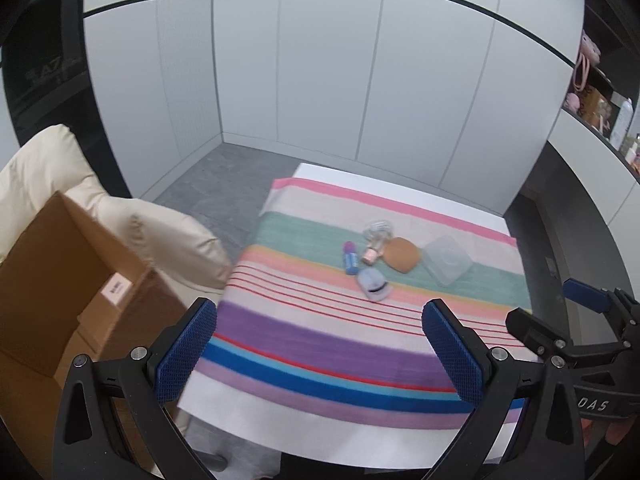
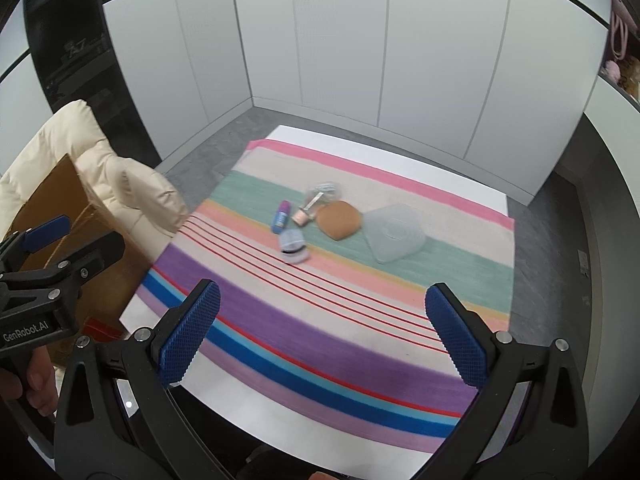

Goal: Organize objects
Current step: 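Move both open tools back from the box to the table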

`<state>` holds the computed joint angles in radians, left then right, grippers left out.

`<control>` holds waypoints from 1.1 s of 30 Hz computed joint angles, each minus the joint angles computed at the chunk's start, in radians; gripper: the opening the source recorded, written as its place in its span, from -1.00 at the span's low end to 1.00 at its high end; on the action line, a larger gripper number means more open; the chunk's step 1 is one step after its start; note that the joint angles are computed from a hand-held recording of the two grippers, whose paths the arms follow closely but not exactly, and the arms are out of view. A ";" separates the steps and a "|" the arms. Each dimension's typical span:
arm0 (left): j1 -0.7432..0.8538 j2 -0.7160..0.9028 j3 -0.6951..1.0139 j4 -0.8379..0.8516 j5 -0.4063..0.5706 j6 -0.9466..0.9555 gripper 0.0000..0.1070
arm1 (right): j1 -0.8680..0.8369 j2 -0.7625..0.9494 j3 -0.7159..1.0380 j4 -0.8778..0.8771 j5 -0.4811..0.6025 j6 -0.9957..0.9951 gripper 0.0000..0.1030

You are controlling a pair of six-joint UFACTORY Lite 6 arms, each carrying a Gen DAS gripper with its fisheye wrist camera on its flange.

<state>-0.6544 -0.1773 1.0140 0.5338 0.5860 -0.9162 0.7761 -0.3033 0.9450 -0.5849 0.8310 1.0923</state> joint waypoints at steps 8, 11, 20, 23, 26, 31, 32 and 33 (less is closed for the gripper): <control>-0.087 0.130 0.102 0.034 0.000 -0.056 0.93 | -0.085 -0.140 -0.109 0.041 0.024 -0.069 1.00; -0.110 0.175 0.133 0.036 0.003 -0.071 0.92 | -0.137 -0.186 -0.145 0.067 0.021 -0.110 1.00; -0.155 0.299 0.204 0.054 -0.006 -0.123 0.92 | -0.344 -0.308 -0.252 0.183 -0.025 -0.308 1.00; -0.176 0.356 0.227 0.108 -0.004 -0.164 0.92 | -0.449 -0.332 -0.313 0.241 -0.068 -0.407 1.00; -0.202 0.420 0.208 0.281 -0.011 -0.313 0.92 | -0.564 -0.320 -0.359 0.293 -0.144 -0.514 1.00; -0.176 0.552 0.242 0.324 -0.082 -0.341 0.91 | -0.612 -0.191 -0.384 0.193 -0.297 -0.476 1.00; -0.163 0.592 0.261 0.328 -0.098 -0.356 0.91 | -0.617 -0.153 -0.385 0.179 -0.332 -0.465 1.00; -0.157 0.618 0.275 0.329 -0.104 -0.366 0.91 | -0.631 -0.107 -0.383 0.177 -0.374 -0.471 1.00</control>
<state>-0.8113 0.4404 1.2886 0.8629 0.4822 -1.2817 0.1450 -0.4107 0.5621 -0.4077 0.4572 0.6217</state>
